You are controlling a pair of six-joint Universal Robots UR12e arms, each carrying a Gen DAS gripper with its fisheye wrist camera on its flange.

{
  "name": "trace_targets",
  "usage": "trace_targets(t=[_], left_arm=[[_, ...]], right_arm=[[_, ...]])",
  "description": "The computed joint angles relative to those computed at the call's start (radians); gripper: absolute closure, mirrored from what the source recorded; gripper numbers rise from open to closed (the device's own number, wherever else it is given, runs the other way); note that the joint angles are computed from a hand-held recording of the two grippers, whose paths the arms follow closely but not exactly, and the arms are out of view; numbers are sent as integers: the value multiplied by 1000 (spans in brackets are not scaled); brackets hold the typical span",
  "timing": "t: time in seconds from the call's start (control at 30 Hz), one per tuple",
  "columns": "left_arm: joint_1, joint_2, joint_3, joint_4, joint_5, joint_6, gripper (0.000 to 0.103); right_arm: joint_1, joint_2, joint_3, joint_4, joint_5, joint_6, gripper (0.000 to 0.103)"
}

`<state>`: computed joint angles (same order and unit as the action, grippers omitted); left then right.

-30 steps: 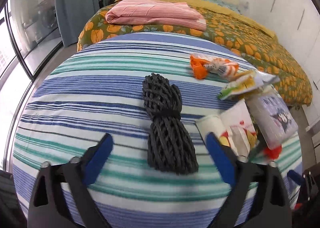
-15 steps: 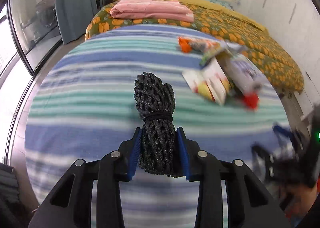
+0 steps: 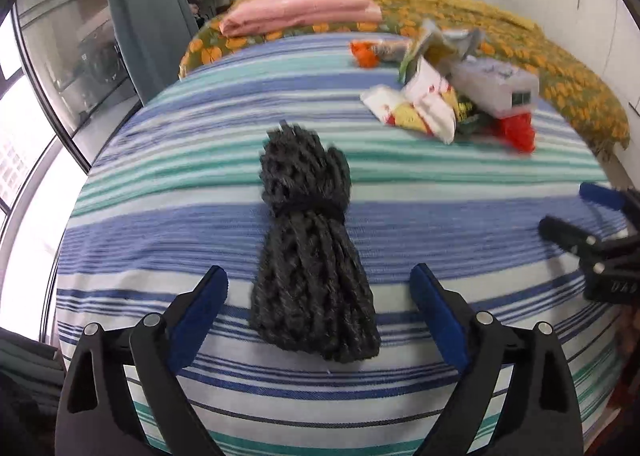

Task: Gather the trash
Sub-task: 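Grasp the black rope bundle with the left tool while the right tool grasps the clear Kuromi box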

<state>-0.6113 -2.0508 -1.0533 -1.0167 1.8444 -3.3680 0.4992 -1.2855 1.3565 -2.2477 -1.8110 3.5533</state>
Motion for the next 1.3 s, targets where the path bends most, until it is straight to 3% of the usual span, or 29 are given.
trace_targets(t=[0.1, 0.23, 0.37, 0.43, 0.47, 0.67, 0.73, 0.77, 0.8, 1.03, 1.17, 1.3], left_arm=[[1, -2, 5, -19, 4, -15, 6], [18, 5, -5, -18, -56, -62, 4], [16, 4, -4, -17, -50, -66, 4], [15, 4, -4, -18, -50, -66, 4], [16, 4, -4, -18, -51, -65, 4], [16, 3, -3, -18, -51, -65, 4], [16, 3, -3, -18, -50, -64, 4], [17, 3, -3, -18, -51, -64, 4], [17, 3, -2, -18, -51, -63, 4], [17, 2, -2, -18, -51, -64, 4], [17, 2, -2, -18, -51, -64, 4], [17, 2, -1, -18, -51, -64, 4]], right_arm=[[-1, -1, 2, -1, 2, 4, 4], [-10, -5, 1, -16, 24, 23, 5], [-13, 30, -87, -21, 3, -15, 5], [-8, 70, -170, 32, -38, -77, 5], [-7, 104, -238, 102, -59, -108, 5], [-20, 207, -432, 314, -104, -133, 6], [-28, 218, -456, 356, -74, -141, 15], [-33, 221, -464, 378, -55, -145, 33], [-33, 222, -467, 386, -57, -148, 35], [-38, 116, -294, 187, -1, -138, 36], [-30, 16, -137, 41, 95, -115, 36], [-15, -45, -19, -34, 165, -75, 36]])
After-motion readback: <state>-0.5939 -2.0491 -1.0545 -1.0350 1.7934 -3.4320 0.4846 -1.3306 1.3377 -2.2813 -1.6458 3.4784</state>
